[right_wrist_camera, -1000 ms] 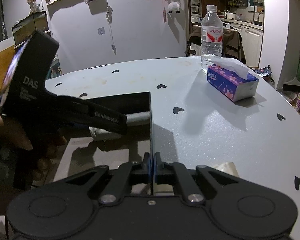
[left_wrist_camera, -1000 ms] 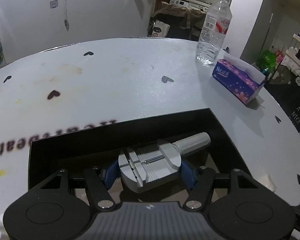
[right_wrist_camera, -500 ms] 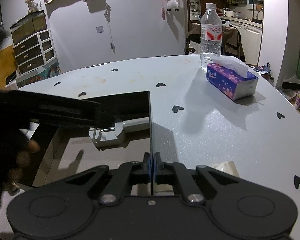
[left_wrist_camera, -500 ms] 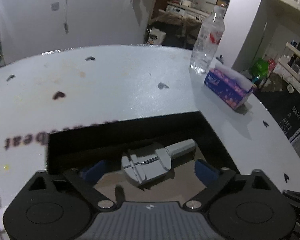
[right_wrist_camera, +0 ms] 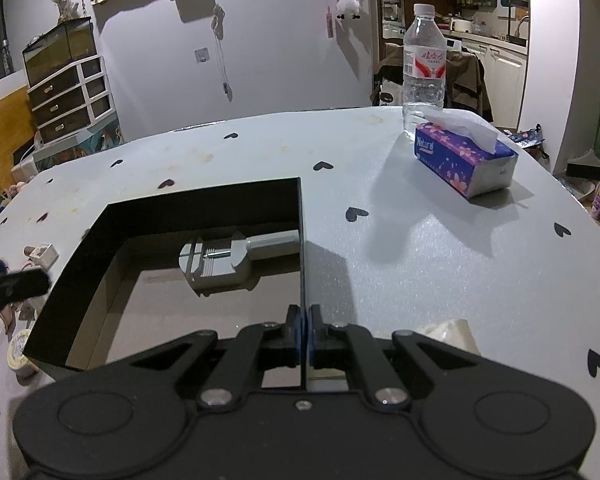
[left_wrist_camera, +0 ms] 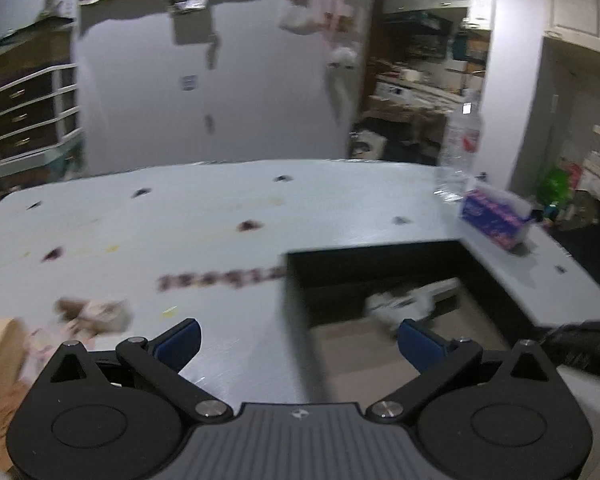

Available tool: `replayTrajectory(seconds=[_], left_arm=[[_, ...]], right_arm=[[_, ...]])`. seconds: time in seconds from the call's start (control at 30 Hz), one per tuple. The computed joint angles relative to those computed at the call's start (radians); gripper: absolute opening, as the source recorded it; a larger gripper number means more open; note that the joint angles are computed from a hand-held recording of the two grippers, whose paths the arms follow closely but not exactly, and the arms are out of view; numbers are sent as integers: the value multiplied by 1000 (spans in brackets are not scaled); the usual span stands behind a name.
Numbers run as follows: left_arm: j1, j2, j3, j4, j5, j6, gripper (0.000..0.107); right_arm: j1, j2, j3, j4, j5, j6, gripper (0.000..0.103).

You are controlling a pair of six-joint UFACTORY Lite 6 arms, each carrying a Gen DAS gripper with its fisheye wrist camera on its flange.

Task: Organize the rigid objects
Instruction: 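Move the left tool back and grasp the round tape measure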

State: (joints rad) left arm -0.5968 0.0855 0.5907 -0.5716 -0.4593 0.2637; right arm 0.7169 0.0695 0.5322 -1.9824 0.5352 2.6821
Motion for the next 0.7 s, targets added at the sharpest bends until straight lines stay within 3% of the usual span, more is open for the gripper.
replayTrajectory(seconds=[0.33,0.43,0.7], left_arm=[[222,-165,-306,214,-68,-233,103],[311,-182,-360,357,-66,-338,103],[328,-186,-425,520,-120,-437,99]], right_arm=[[-8,12,8,-2,-11,-5,5],[-7,12,10,5,-11,-13,5],[-3,14,14,23,-10,-34,6]])
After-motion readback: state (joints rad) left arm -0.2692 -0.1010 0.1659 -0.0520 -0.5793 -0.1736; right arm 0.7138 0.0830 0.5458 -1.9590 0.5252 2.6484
